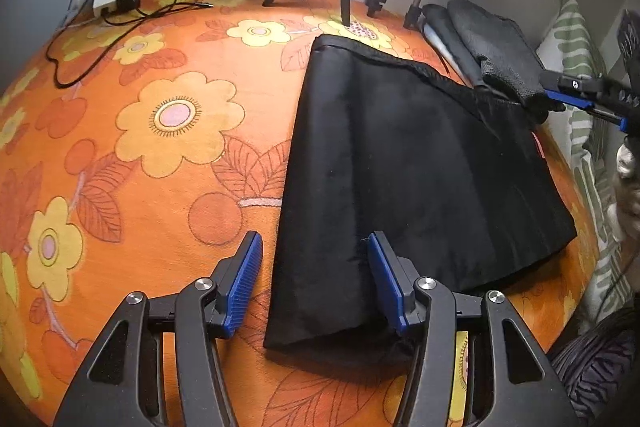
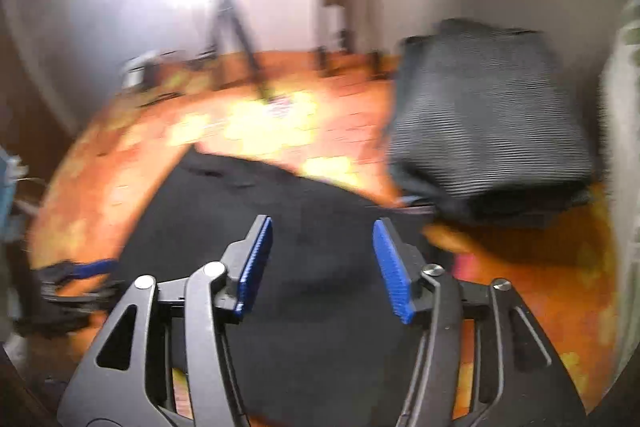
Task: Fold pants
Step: 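Open the right tool and bring both tools to the folded trousers' edge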
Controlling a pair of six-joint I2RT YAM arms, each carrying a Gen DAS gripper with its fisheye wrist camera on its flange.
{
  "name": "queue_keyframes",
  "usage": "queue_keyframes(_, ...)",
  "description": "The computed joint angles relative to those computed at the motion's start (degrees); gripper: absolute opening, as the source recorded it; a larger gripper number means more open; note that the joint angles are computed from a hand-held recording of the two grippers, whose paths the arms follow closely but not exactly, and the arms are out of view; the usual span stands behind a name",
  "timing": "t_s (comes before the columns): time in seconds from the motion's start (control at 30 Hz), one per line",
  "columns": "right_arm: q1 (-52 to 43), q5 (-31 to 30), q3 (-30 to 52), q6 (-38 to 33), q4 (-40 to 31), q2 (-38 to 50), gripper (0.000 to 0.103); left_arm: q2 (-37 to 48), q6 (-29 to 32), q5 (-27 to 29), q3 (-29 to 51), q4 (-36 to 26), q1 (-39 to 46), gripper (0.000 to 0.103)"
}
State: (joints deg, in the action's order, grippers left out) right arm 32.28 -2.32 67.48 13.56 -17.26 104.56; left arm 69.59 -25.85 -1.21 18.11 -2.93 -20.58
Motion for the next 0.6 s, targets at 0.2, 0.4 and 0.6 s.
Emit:
queue_keyframes(0.2,6.89,-4.3,13.21,4.59,-5.22,9.82,0.056,-1.74,-0.83,1.81,-1.65,1.36,1.6,0.054)
queue_keyframes(0.4,11.12,-7.55,33.96,9.61,-16.62,24.63,0.056,-2.19,-1.14,4.0,-3.11,3.75,3.33,0.053)
queue_keyframes(0.6,13.93,-8.65,60.89,12.44,-31.91,42.21,0.056,-2.82,-0.63,8.49,-4.21,4.92,7.09,0.047)
